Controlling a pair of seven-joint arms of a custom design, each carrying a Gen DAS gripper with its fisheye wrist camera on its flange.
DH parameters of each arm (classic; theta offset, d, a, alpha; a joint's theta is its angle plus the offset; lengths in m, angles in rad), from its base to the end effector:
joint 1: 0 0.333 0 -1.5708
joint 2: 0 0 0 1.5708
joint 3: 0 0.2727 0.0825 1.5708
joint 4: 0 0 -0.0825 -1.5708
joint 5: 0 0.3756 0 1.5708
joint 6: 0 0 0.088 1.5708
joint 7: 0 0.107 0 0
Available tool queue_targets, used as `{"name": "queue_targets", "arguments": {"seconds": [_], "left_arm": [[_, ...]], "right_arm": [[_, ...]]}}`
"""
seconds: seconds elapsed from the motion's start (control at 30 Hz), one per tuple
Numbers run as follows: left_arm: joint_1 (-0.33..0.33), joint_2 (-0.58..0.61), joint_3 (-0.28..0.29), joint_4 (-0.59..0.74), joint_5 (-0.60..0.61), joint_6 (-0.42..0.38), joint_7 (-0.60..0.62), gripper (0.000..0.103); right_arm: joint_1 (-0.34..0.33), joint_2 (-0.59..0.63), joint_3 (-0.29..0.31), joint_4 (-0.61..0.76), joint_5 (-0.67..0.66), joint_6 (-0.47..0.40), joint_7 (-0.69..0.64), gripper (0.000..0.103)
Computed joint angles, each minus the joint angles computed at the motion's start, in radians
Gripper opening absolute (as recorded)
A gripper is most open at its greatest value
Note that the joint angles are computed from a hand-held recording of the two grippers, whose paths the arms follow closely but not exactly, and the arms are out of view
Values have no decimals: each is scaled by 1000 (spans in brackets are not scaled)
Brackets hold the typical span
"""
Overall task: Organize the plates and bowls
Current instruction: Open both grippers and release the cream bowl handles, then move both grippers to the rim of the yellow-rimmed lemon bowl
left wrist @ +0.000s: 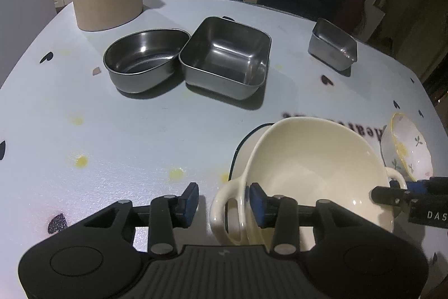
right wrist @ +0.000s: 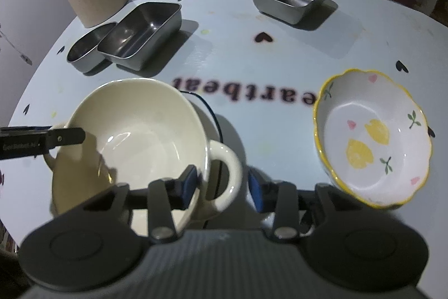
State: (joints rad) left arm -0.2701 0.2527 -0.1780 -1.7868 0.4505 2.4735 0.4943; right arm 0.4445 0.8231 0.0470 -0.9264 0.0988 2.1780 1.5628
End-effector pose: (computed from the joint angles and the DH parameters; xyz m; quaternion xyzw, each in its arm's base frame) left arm 0.5838 -0.2737 0.4225 -0.7906 0.5529 -0.2108 0.1575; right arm 0.6792 0.3517 0.4123 -0.8230 0.5232 -0.0580 0.2135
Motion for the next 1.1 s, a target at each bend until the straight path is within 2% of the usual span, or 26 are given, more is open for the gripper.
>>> {"name": "queue_targets", "arguments": {"seconds": [0.1,0.17,0.23,0.33,0.43,0.57,0.63,0.73,0.8,1.1], "left_arm": [[-2,3,-4,14,-4,-26,19,47],[-1,-2,-6,12,-15,-22,22,70],[-5,-3,-7,16,-10,-29,25,78],[-8,-5,-10,22,-19,-44,27,80],[-12,-7,-13,24,-22,-61,27,91],[-20,-18,-14,18,-13,-73,13,99],[-24,-25,-16,17,-5,-82,6,103],[-30,-37,-19,15,8,-88,-9,103],[-38,-44,-20,20,27,-96,-24,103],[-79,-11,-19,124,135,-111,-79,103]], "right_arm": [[-6,-15,2,-30,14,20,23,49],[-11,-23,6,-44,26,23,35,49],[-18,-38,15,-66,39,35,32,52],[-19,-65,21,-112,47,68,11,61],[-16,-95,20,-162,46,92,6,66],[-21,-140,24,-236,53,131,-7,74],[-20,-148,24,-250,52,144,-12,84],[-20,-180,22,-299,48,185,-19,97],[-21,-204,22,-336,47,214,-24,103],[-55,-322,38,-482,78,308,-112,103]]}}
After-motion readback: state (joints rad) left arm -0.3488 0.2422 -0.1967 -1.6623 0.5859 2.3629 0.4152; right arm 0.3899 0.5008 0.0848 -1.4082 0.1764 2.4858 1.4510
